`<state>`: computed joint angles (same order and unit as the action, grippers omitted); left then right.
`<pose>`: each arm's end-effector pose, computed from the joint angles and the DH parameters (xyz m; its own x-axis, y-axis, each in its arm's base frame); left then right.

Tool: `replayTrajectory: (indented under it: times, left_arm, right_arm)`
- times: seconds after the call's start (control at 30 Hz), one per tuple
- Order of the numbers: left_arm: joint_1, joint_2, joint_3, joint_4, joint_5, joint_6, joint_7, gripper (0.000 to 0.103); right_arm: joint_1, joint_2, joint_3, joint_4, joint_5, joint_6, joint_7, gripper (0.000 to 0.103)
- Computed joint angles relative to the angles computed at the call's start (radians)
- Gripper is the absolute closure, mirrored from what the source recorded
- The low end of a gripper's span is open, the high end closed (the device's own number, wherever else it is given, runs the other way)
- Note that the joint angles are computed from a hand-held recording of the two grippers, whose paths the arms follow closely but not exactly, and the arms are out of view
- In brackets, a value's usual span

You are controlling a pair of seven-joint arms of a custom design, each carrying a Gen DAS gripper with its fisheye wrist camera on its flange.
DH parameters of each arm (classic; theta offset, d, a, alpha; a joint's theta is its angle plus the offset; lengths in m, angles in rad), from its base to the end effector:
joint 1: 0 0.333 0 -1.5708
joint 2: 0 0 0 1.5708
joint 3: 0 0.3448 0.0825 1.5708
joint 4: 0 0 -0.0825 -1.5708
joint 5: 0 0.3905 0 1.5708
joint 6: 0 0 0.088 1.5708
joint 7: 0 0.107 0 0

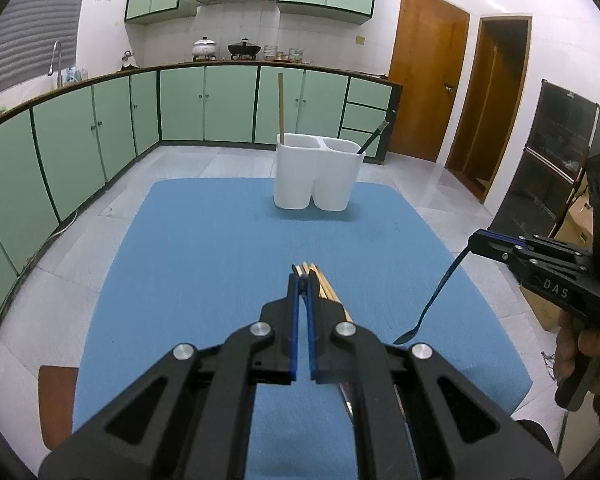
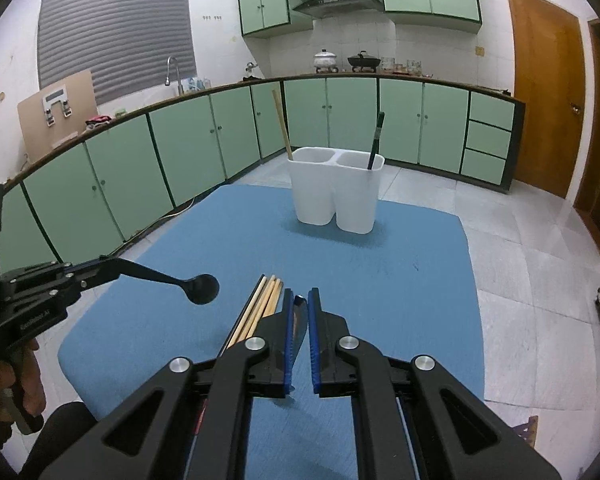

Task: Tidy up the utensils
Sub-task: 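Carry both spoons to the white holder and drop them in handle first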

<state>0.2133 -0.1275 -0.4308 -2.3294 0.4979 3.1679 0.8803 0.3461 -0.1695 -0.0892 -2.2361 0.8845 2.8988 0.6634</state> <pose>0.5121 -0.1659 0.5156 -0.1115 -0.9876 0.1108 -0.5904 -0.0238 -0.8067 0.5289 0.0886 0.5463 0.4152 -0.9045 -0.0977 -0.5747 -0.1775 -0.7989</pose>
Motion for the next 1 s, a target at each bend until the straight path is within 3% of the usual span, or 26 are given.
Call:
replayTrajectory:
  times: [0.2, 0.37, 0.5, 0.57, 0.7, 0.73, 0.9, 1.0]
  left_arm:
    - [-0.098, 0.019, 0.083, 0.008, -0.110, -0.002, 0.116, 0.100]
    - [-0.275, 0.062, 0.226, 0.080, -0.397, -0.024, 0.417, 0.100]
    - [-0.271, 0.111, 0.233, 0.176, -0.378, -0.059, 0.427, 0.100]
    - [-0.293, 0.120, 0.245, 0.193, -0.467, -0.067, 0.499, 0.100]
    - [-0.308, 0.140, 0.265, 0.225, -0.426, -0.071, 0.481, 0.100]
    - [-0.311, 0.150, 0.262, 0.246, -0.472, -0.083, 0.527, 0.100]
    - [-0.327, 0.217, 0.277, 0.382, -0.537, -0.132, 0.602, 0.100]
    - [-0.344, 0.285, 0.300, 0.512, -0.523, -0.172, 0.595, 0.100]
  right_arm:
    - [0.002, 0.002, -0.001, 0.006, 0.006, -0.007, -0.001, 0.098]
    - [-0.034, 0.038, 0.004, 0.100, -0.043, -0.094, 0.037, 0.102]
    - [-0.074, 0.075, 0.025, 0.180, -0.084, -0.142, 0.076, 0.102]
    - [-0.085, 0.080, 0.037, 0.194, -0.082, -0.141, 0.063, 0.102]
    - [-0.101, 0.096, 0.054, 0.224, -0.100, -0.148, 0.062, 0.102]
    - [-0.106, 0.107, 0.057, 0.245, -0.116, -0.158, 0.075, 0.102]
    - [-0.139, 0.182, 0.084, 0.399, -0.190, -0.164, 0.126, 0.102]
    - [-0.167, 0.273, 0.105, 0.560, -0.257, -0.178, 0.205, 0.102]
